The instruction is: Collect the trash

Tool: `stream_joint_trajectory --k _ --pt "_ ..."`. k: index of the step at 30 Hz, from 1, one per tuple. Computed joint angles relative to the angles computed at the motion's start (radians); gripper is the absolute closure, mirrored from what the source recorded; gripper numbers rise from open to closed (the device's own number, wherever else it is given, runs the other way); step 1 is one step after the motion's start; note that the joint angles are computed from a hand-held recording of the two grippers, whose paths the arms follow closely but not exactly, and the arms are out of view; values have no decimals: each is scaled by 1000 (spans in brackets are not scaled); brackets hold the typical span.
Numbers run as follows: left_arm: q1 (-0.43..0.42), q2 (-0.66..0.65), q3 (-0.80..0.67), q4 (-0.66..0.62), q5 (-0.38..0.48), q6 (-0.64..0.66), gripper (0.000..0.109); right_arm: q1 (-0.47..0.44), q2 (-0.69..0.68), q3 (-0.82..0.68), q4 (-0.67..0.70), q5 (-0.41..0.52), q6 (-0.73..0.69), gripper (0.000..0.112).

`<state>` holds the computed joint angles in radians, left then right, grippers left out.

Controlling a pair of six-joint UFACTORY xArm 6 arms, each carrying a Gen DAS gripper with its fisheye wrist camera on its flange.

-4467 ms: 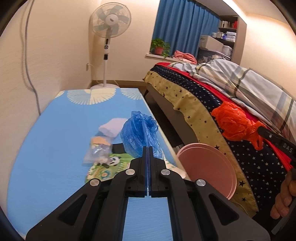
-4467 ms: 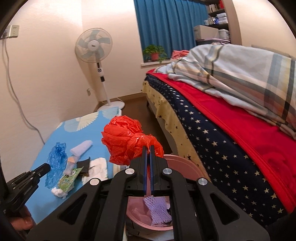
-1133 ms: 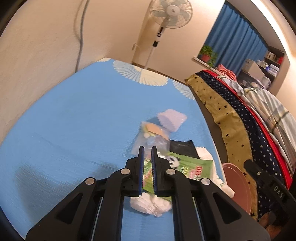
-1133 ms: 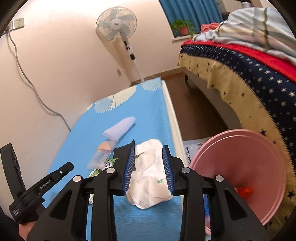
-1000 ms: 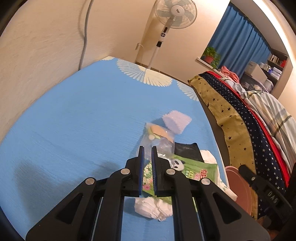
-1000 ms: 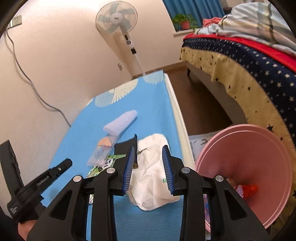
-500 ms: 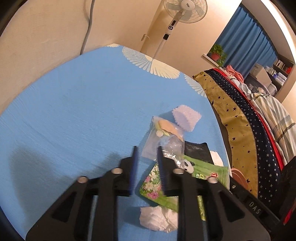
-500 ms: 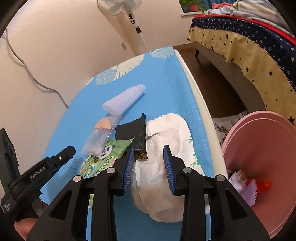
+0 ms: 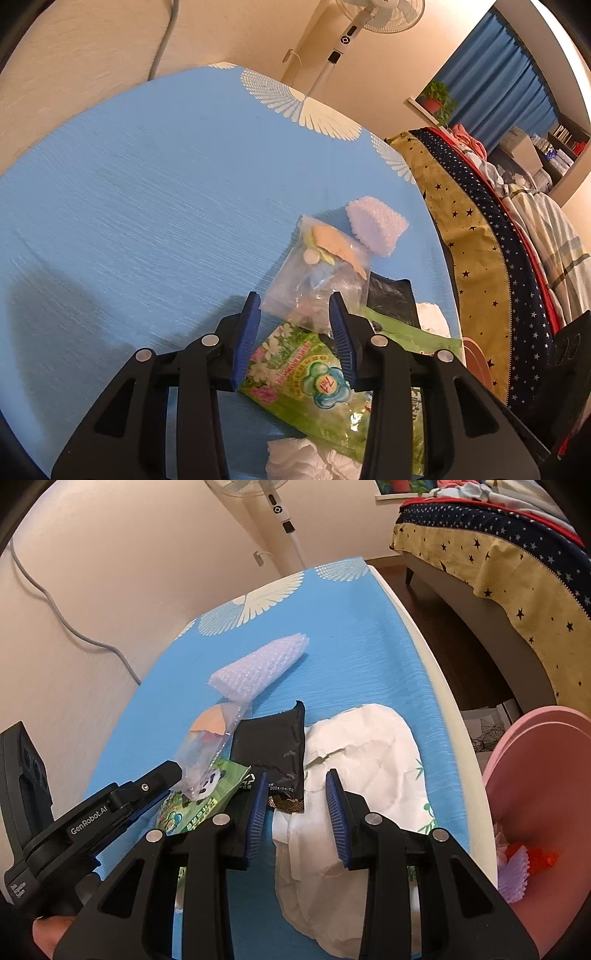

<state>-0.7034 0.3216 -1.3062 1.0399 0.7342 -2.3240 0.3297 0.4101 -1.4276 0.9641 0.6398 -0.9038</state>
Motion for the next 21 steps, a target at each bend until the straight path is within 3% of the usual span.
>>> stream_joint_trajectory --k 4,6,8,12,21 --pt "-1 3 -6 -4 5 11 73 3 -8 8 18 2 -33 96" --pt "-3 6 -13 -14 11 27 88 7 -19 19 33 -9 -60 103" --pt "-6 13 -29 -25 24 59 96 7 -26 27 47 -10 -74 111" --pt "-22 14 -52 -25 73 101 104 3 -49 45 94 -18 -112 112" --pt "-59 -27 -57 20 166 96 108 -17 -121 72 206 -20 -204 112"
